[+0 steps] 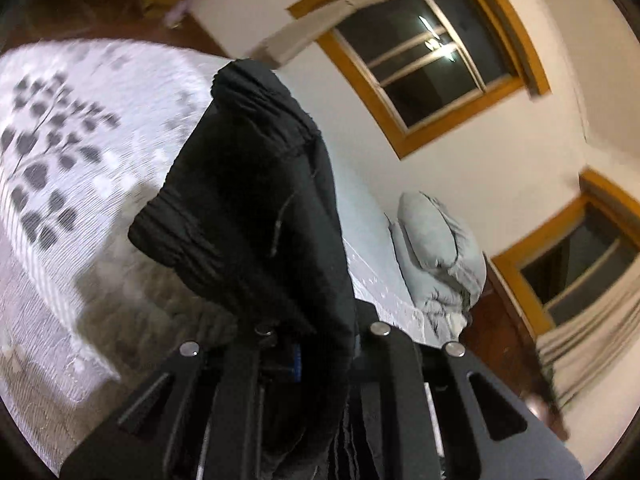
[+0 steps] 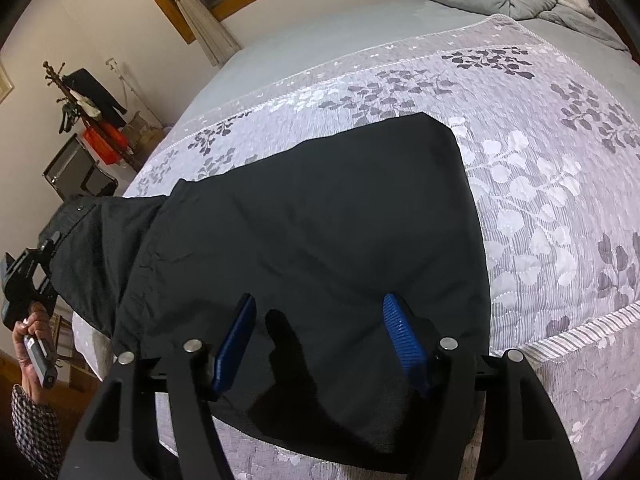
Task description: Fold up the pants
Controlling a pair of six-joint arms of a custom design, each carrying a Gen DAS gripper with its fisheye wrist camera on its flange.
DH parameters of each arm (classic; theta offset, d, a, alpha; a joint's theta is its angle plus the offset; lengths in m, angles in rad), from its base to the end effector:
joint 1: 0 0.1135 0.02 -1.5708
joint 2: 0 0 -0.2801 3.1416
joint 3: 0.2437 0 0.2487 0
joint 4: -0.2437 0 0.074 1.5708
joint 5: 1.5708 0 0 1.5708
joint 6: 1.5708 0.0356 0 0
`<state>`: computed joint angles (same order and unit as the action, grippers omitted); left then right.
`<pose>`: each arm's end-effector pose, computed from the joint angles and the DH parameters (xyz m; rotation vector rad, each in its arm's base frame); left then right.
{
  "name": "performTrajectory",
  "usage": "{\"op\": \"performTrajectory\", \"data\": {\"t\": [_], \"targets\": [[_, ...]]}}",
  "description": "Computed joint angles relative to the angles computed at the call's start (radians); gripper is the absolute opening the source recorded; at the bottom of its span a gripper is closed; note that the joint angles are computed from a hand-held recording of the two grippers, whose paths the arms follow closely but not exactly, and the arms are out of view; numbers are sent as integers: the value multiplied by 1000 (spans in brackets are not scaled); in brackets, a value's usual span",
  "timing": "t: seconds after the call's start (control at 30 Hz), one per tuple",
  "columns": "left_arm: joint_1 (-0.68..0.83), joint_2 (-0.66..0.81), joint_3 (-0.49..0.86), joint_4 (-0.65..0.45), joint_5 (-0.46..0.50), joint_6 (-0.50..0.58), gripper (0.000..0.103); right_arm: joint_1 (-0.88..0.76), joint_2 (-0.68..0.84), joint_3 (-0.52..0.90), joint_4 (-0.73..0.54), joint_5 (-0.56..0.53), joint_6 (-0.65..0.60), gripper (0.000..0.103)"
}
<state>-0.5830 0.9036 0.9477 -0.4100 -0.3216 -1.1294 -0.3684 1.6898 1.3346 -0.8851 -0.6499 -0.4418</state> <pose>0.1613 -0.0929 0.3656 -0.7531 1.8623 -0.8249 0.3190 -0.1001 0.2671 -0.2342 2.5155 0.6152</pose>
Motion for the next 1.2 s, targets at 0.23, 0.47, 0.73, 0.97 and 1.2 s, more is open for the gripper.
{"op": "performTrajectory", "data": {"t": [0.23,0.47,0.73,0.97,1.2], "targets": [[-104,170,183,-47,-23,130,13,-20,-2,12,-6,-19,8,67],[-200,333,356,-164,-87,243,14,-51,6,25,-23,-53,2,67],[-230,480,521,-285,-73,359,17,-84,12,39,-43,-96,-10,67],[-258,568,560,-305,-30,405,19,-110,20,56,-59,-128,-19,67],[-275,653,599,-326,12,450,21,-134,28,68,-75,-149,-32,67]]}}
